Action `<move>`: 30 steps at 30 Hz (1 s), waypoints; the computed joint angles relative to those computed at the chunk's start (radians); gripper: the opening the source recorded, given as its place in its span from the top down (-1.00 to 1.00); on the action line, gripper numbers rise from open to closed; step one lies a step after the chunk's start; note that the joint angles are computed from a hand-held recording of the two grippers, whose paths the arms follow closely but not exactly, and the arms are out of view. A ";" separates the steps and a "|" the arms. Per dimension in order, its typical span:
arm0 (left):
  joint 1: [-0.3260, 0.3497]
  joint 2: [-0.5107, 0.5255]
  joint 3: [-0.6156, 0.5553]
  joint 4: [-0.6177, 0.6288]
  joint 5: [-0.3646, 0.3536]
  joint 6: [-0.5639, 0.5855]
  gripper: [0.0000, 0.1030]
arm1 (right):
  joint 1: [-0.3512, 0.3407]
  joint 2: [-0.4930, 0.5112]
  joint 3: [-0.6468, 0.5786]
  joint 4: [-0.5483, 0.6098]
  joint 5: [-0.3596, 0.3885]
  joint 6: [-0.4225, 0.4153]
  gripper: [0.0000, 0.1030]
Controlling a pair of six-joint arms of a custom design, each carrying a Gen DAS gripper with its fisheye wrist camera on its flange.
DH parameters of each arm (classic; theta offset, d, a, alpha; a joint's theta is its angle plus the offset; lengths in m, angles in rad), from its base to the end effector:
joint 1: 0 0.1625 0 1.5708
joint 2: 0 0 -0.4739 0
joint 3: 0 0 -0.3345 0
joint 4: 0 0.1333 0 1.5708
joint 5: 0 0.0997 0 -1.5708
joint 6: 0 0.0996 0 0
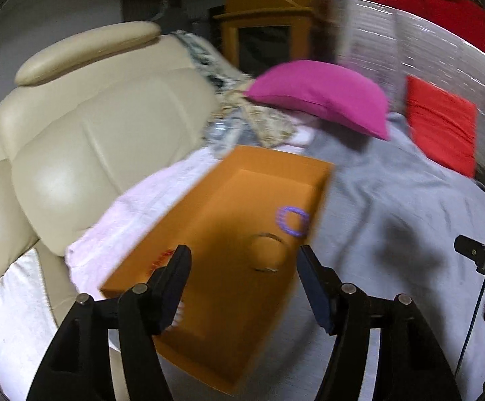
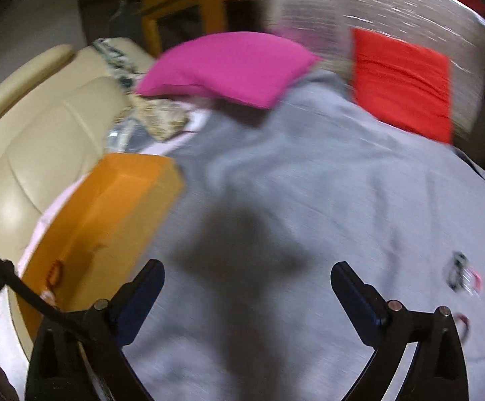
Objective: Organize jewelry
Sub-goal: 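Move both open tools back over the remaining rings on the bed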
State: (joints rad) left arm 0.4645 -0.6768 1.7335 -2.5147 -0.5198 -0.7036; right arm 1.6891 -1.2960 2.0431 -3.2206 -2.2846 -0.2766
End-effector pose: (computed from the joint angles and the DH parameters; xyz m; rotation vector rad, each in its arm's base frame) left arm -0.4625 -0.4775 0.1077 0.5198 2.1798 -0.9432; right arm 0.1260 -0.4834 0.4229 0.0415 -2.2236 0.9930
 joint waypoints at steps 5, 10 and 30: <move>-0.045 0.059 -0.010 -0.051 -0.089 0.059 -0.29 | -0.120 -0.216 0.169 -0.038 0.079 0.005 -0.96; -0.084 0.128 -0.046 -0.051 -0.147 0.089 -0.29 | -0.310 -0.420 0.271 -0.010 0.171 -0.005 -0.91; -0.152 0.364 -0.292 -0.010 -0.317 0.199 -0.30 | -0.605 -0.432 0.151 0.163 0.317 -0.032 0.04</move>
